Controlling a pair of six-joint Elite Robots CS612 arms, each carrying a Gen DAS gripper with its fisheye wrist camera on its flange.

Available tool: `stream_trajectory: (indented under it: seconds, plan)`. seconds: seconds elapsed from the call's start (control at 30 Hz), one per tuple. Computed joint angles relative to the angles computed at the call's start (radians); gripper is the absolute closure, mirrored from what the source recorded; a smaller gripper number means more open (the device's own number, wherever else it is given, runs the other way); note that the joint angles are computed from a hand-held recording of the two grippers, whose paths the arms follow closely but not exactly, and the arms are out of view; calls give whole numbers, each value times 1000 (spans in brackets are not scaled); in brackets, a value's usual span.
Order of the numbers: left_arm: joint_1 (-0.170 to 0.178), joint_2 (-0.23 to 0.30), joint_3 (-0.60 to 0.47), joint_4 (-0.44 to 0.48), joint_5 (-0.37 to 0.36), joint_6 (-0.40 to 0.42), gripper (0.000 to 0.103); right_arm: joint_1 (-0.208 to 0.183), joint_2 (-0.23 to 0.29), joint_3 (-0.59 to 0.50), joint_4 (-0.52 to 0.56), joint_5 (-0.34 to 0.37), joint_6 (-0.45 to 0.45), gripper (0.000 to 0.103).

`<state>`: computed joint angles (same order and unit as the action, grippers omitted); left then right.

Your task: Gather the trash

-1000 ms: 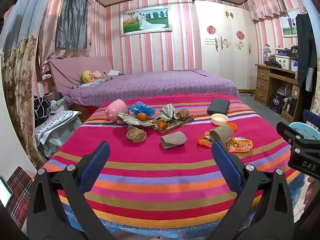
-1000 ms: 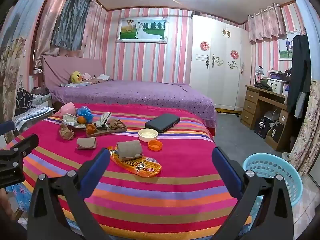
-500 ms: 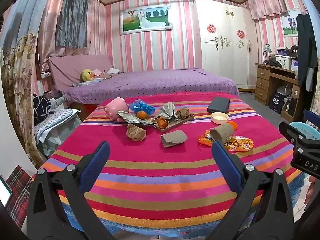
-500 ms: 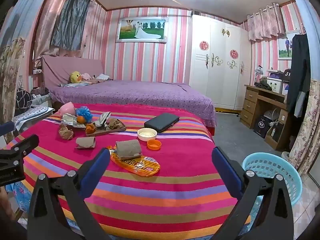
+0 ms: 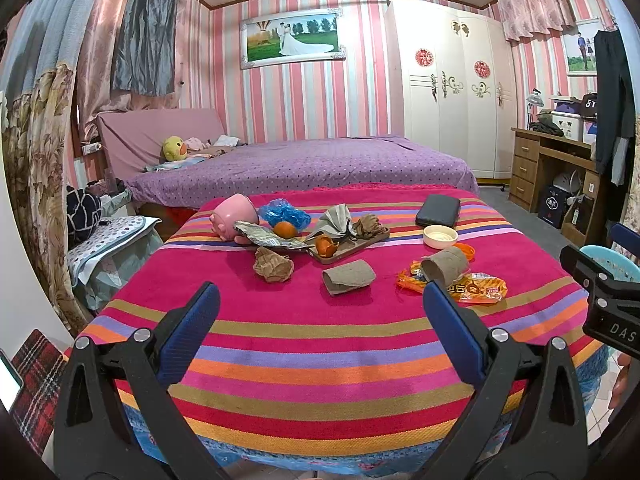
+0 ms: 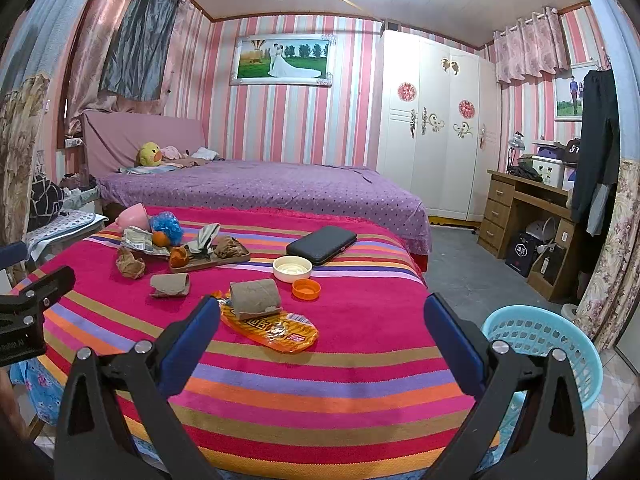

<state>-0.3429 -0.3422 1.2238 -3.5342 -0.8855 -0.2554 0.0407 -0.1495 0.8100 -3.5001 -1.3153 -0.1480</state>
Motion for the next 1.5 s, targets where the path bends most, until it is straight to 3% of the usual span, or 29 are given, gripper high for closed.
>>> stream_trajectory:
  seconds: [1.5]
  plan:
    - [1, 0, 0, 0, -4, -1, 5, -3, 6, -9, -1, 1, -2, 4]
